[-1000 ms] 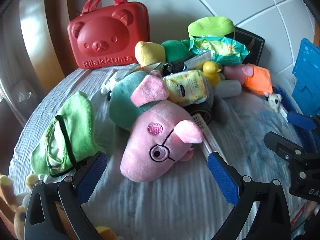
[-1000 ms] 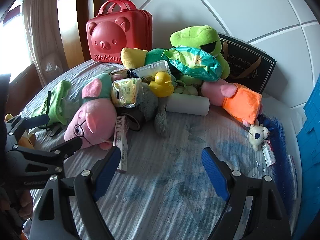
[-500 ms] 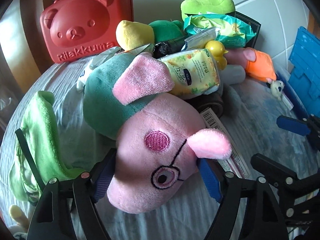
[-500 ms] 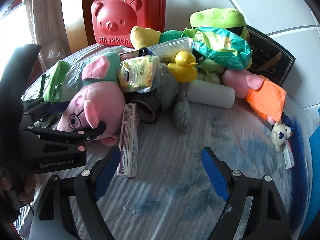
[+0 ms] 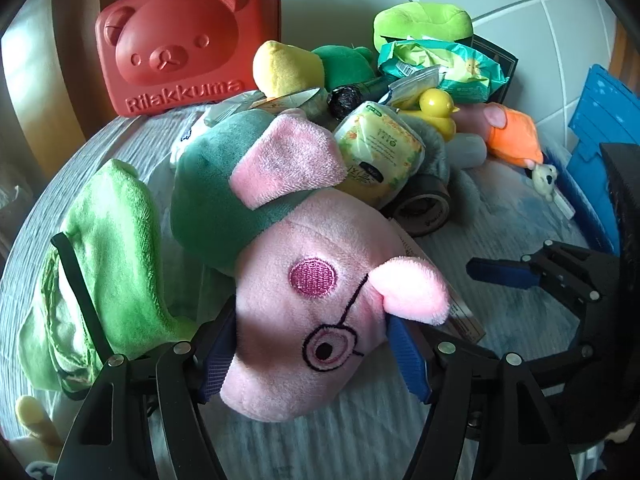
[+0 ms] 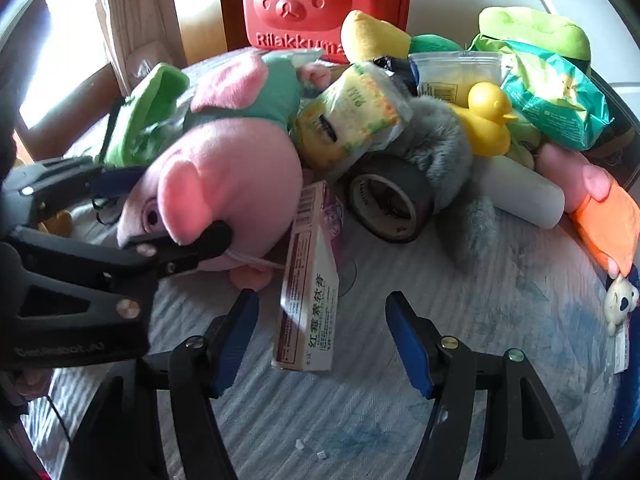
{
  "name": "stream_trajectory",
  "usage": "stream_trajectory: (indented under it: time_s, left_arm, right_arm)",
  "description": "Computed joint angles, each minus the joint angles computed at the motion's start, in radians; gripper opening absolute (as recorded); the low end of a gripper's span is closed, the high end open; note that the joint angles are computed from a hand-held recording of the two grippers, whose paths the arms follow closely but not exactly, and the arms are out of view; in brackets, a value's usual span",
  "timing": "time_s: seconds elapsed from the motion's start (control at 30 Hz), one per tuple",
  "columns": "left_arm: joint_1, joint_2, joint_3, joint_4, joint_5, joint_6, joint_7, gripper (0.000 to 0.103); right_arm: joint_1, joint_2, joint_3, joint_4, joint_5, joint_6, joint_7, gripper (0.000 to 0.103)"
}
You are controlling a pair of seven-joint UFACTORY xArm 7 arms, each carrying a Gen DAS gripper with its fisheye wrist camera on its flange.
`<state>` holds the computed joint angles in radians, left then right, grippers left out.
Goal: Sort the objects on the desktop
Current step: 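Grasp the pink pig plush with the left tool while the right tool grasps the white medicine box, then lift and carry the pig plush and white box over the blue crate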
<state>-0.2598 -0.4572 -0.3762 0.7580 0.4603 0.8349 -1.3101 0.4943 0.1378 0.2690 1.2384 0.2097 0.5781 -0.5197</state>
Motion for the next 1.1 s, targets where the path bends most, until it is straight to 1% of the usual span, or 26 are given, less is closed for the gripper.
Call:
stream_trajectory:
  time_s: [0.03, 0.07, 0.1, 0.13, 0.23, 0.3, 0.37, 0.47, 0.57, 0.67, 0.77, 0.87, 0.97, 1.1]
  left_arm:
    - [-0.002, -0.002, 0.003, -0.003, -0.004, -0.004, 0.000, 0.075]
    - [-0.002, -0.003, 0.004, -0.003, -0.007, -0.003, -0.001, 0.079]
    - [-0.002, -0.003, 0.002, -0.002, -0.007, 0.000, -0.002, 0.081]
    - [-0.002, -0.005, 0.000, -0.004, -0.007, 0.002, -0.005, 0.082]
    - [-0.002, -0.012, 0.000, -0.010, -0.009, -0.002, -0.012, 0.083]
    - [0.003, -0.008, -0.008, -0.008, 0.002, 0.006, -0.017, 0.083]
    - [0.008, 0.002, -0.019, 0.003, 0.020, 0.018, -0.026, 0.076]
    - [0.008, 0.026, -0.043, 0.035, 0.058, 0.069, -0.040, 0.063]
    - [-0.003, 0.015, -0.048, 0.041, 0.090, 0.092, -0.068, 0.059]
    - [-0.011, -0.013, -0.052, 0.039, 0.105, 0.107, -0.090, 0.056]
    - [-0.017, -0.023, -0.072, 0.061, 0.122, 0.154, -0.089, 0.055]
    - [-0.029, -0.032, -0.083, 0.081, 0.127, 0.178, -0.081, 0.053]
    - [-0.041, -0.039, -0.097, 0.101, 0.128, 0.200, -0.073, 0.052]
    - [-0.065, -0.042, -0.107, 0.110, 0.097, 0.223, -0.056, 0.053]
  right_arm:
    - [-0.029, 0.009, 0.030, 0.006, -0.015, 0.007, 0.019, 0.044]
    - [-0.018, 0.016, 0.018, 0.011, -0.011, 0.015, 0.025, 0.023]
    - [0.007, 0.014, -0.009, 0.008, -0.031, 0.000, 0.051, 0.019]
    - [0.015, 0.018, -0.017, 0.008, -0.072, -0.004, 0.084, 0.018]
    - [0.008, 0.015, -0.017, 0.009, -0.080, 0.013, 0.100, 0.018]
    - [-0.004, -0.008, -0.015, -0.015, -0.061, 0.000, 0.089, 0.018]
    - [-0.012, -0.030, -0.017, -0.039, -0.047, -0.010, 0.083, 0.018]
    - [-0.021, -0.067, -0.021, -0.077, -0.031, -0.029, 0.081, 0.018]
    - [-0.030, -0.105, -0.026, -0.109, 0.004, -0.033, 0.063, 0.018]
    - [-0.035, -0.144, -0.034, -0.137, 0.054, -0.034, 0.041, 0.018]
    - [-0.034, -0.186, -0.043, -0.167, 0.108, -0.044, 0.013, 0.018]
    - [-0.020, -0.222, -0.043, -0.194, 0.128, -0.062, 0.013, 0.018]
    - [-0.012, -0.220, -0.045, -0.170, 0.132, -0.055, 0.025, 0.018]
    - [-0.005, -0.236, -0.051, -0.174, 0.151, -0.045, 0.022, 0.018]
